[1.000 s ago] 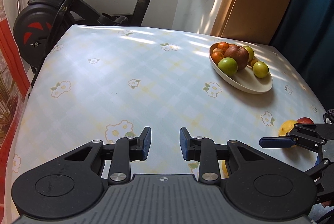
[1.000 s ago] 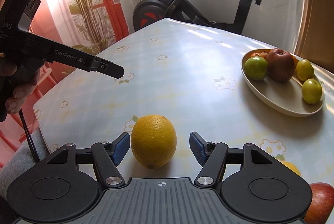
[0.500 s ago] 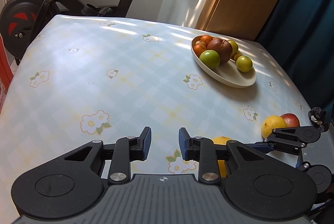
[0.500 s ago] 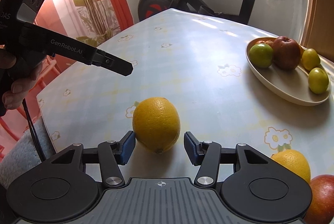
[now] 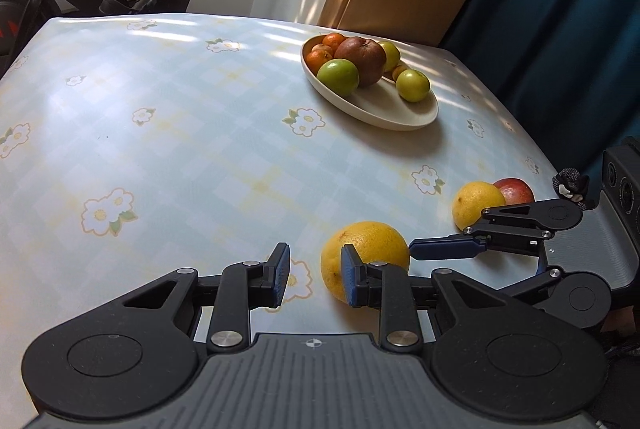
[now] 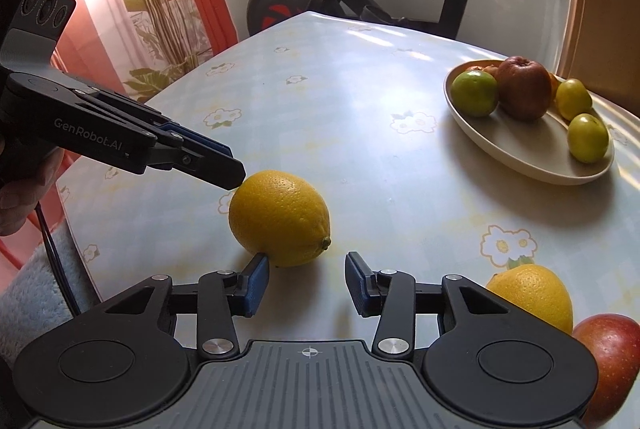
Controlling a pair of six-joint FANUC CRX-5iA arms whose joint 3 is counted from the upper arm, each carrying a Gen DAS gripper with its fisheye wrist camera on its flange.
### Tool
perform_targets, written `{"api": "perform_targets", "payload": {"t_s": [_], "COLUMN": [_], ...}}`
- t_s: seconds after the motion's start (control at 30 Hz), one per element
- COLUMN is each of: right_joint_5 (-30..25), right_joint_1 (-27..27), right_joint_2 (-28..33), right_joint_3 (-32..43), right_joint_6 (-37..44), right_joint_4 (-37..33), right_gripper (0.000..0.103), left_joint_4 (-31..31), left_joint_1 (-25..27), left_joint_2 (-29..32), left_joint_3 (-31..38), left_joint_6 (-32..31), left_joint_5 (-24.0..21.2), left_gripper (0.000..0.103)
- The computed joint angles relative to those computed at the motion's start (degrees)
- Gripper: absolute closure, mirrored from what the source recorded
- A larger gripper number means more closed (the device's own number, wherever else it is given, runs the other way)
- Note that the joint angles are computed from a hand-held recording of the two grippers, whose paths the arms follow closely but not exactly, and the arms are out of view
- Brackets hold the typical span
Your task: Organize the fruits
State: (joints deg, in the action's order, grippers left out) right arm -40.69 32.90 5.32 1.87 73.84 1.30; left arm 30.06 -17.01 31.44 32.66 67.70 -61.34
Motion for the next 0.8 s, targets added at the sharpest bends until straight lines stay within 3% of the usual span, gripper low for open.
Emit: {"api": "perform_targets", "payload": {"t_s": [0.47,0.8], "right_joint_5": [0.2,0.9], "right_joint_1": [0.5,-0.1], "right_joint_2": [1.2,1.0], "right_joint_3": [1.6,1.3], "right_joint_6": [5.7,7.0], "right_joint_4": [-0.3,-1.9], "right_gripper": [0.059,0.059], "left_joint_4": [1.8,3.3], "left_joint_1": [-0.2,0.6], "left_joint_2": [0.8,2.6], "left_joint_3": [0.4,2.8], "left_joint_6": [0.0,1.4], "left_joint_5": [0.8,-1.6], "left_gripper": [0.075,0.075]}}
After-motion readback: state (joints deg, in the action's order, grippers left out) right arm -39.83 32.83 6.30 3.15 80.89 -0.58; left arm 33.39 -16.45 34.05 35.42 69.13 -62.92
